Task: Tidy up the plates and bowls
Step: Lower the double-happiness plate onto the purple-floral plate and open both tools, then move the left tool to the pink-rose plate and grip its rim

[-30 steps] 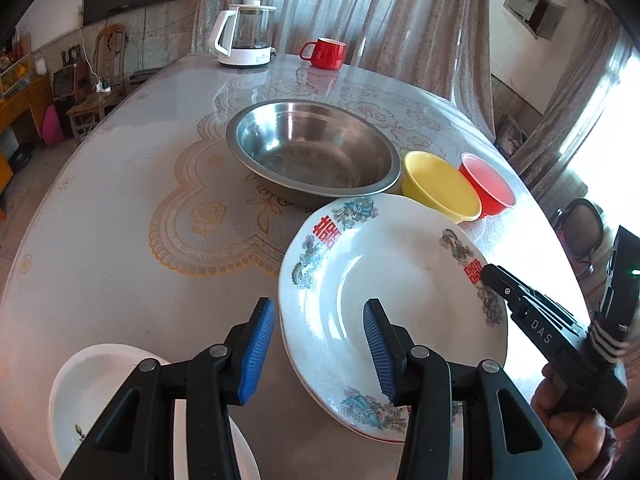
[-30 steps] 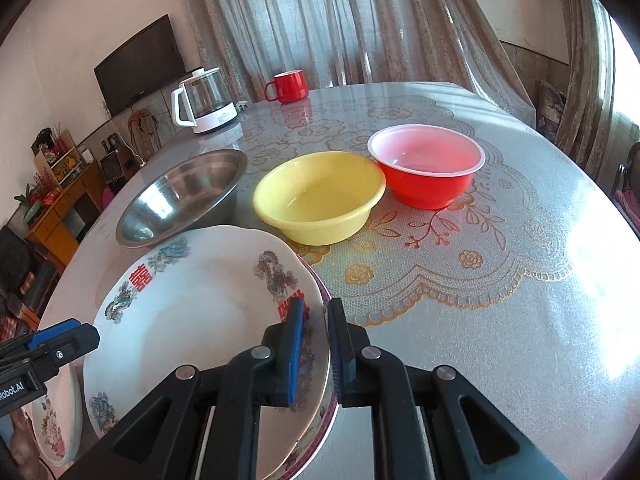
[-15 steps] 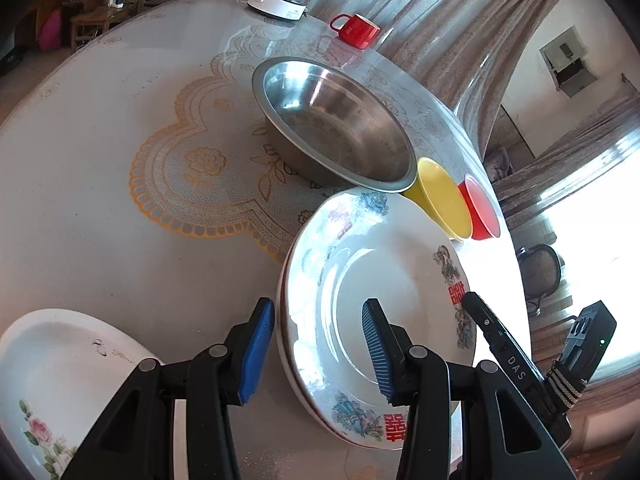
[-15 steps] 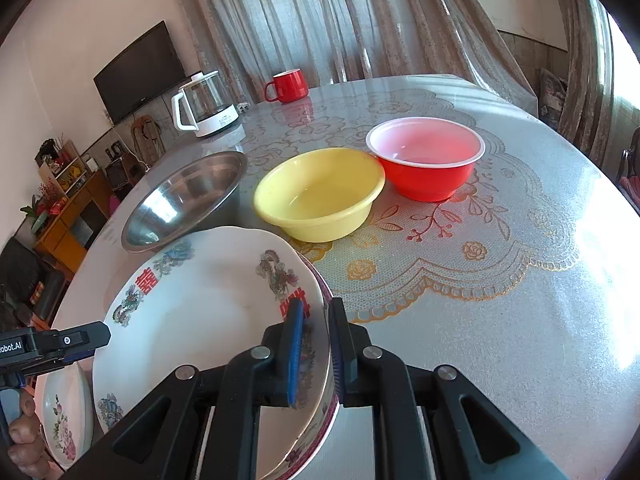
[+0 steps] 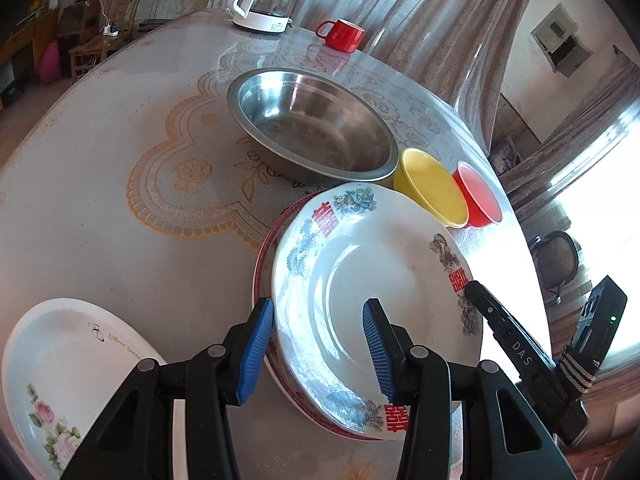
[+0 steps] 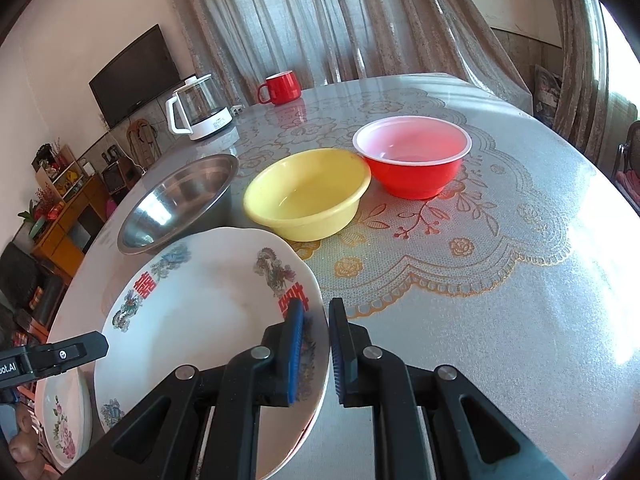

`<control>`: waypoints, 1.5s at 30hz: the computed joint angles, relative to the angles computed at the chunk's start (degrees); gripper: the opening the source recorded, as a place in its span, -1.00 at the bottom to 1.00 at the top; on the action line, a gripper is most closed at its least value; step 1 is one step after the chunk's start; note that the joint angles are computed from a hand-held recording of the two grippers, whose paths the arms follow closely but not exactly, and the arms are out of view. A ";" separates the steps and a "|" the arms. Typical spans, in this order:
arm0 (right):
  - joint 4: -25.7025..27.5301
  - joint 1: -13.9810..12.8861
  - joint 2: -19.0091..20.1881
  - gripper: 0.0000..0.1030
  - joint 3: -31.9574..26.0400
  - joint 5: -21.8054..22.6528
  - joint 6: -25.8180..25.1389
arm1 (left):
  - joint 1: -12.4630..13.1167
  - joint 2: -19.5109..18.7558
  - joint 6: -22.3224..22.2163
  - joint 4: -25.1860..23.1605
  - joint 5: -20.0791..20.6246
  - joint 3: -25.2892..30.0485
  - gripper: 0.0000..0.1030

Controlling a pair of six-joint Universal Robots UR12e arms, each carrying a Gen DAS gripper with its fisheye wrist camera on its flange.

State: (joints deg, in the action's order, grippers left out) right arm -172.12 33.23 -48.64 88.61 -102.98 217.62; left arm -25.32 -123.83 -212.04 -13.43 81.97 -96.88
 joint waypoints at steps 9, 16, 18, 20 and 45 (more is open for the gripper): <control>-0.50 0.07 0.05 -0.76 0.10 0.99 -0.29 | -0.66 -0.04 0.21 -0.27 3.26 0.07 -0.10; 0.99 0.23 -0.01 -0.76 -0.38 0.60 -0.79 | -0.77 -0.06 1.17 0.08 2.96 -0.29 -0.10; 1.02 0.25 -0.04 -0.76 -0.33 0.48 -1.10 | -0.77 0.12 0.90 0.21 3.57 -0.63 -0.08; 1.27 0.30 -0.11 -0.76 -0.33 0.54 -0.95 | -0.90 0.52 1.20 0.77 5.09 -1.27 -0.05; -11.18 2.59 0.45 -0.20 -1.10 16.50 -12.22 | -1.23 5.81 0.84 12.00 24.01 -12.46 0.13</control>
State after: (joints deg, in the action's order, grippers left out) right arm -183.31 35.82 -48.20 87.51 -86.48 205.40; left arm -26.55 -118.02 -211.20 -1.43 105.98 -109.34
